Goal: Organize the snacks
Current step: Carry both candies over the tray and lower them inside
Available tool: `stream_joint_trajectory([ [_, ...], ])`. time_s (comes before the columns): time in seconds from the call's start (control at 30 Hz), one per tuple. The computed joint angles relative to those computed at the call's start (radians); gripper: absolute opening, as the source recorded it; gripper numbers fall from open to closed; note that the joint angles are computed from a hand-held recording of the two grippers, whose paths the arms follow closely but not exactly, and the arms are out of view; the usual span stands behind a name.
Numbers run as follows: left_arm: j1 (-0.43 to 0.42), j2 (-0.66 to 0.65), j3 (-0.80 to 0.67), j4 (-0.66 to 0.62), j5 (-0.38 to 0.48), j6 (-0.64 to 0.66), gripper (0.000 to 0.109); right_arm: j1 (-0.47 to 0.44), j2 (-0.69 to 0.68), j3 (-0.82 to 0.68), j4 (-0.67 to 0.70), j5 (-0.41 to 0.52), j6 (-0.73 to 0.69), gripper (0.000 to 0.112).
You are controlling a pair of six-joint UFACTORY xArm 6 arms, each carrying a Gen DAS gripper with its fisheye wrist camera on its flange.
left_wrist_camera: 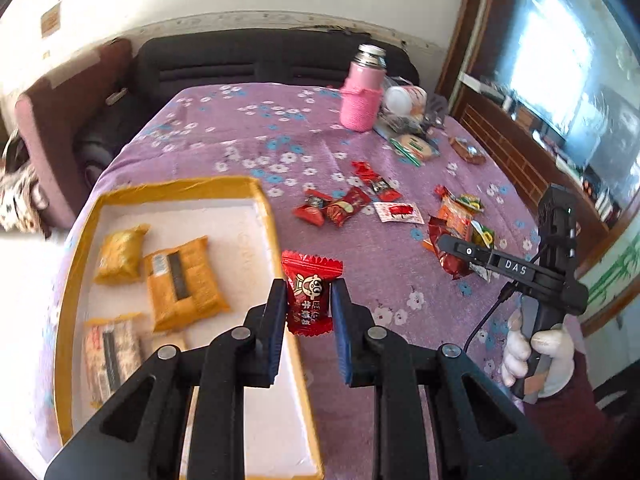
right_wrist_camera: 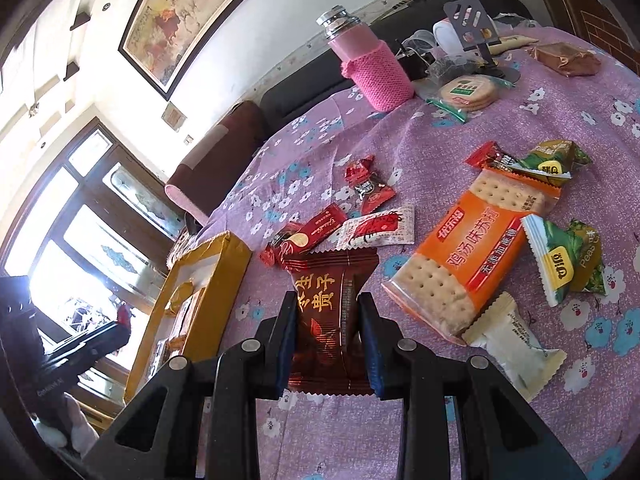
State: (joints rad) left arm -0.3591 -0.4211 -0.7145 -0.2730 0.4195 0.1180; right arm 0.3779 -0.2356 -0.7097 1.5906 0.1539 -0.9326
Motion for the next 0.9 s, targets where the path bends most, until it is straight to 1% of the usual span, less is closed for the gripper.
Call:
stream_joint_trajectory([
  [0.03, 0.031, -0.027, 0.026, -0.033, 0.002, 0.005, 0.02, 0.013, 0.006, -0.002, -0.03, -0.008, 0.023, 0.03],
  [0.13, 0.12, -0.08, 0.089, -0.037, 0.009, -0.018, 0.02, 0.048, 0.009, -0.007, -0.137, 0.021, 0.14, 0.03],
  [0.2, 0.163, -0.101, 0.131, -0.038, -0.003, -0.023, 0.02, 0.1, -0.003, -0.004, -0.249, 0.0, 0.243, 0.03],
  [0.3, 0.209, -0.126, 0.186, -0.077, -0.006, 0.002, 0.02, 0.185, -0.016, -0.023, -0.398, -0.009, 0.375, 0.03],
  [0.4, 0.232, -0.132, 0.225, -0.039, -0.02, -0.017, 0.02, 0.26, 0.007, -0.059, -0.587, -0.021, 0.526, 0.03],
  [0.47, 0.241, -0.136, 0.244, 0.004, -0.027, -0.044, 0.02, 0.301, 0.044, -0.092, -0.744, -0.016, 0.657, 0.03],
  [0.53, 0.25, -0.13, 0.253, -0.007, -0.03, -0.03, 0.02, 0.33, 0.093, -0.133, -0.846, -0.001, 0.74, 0.029],
  [0.6, 0.262, -0.123, 0.262, 0.01, -0.035, -0.036, 0.02, 0.346, 0.154, -0.177, -1.01, 0.022, 0.881, 0.029],
  [0.63, 0.266, -0.119, 0.264, 0.021, -0.038, -0.04, 0.02, 0.353, 0.185, -0.2, -1.063, 0.038, 0.93, 0.029],
  [0.77, 0.283, -0.121, 0.274, -0.016, -0.039, 0.004, 0.02, 0.368, 0.292, -0.28, -1.187, 0.098, 1.049, 0.029],
  [0.83, 0.294, -0.129, 0.278, -0.026, -0.041, 0.016, 0.02, 0.371, 0.33, -0.312, -1.222, 0.12, 1.086, 0.029],
  [0.9, 0.305, -0.135, 0.279, -0.04, -0.039, 0.027, 0.022, 0.37, 0.361, -0.337, -1.289, 0.137, 1.146, 0.03],
])
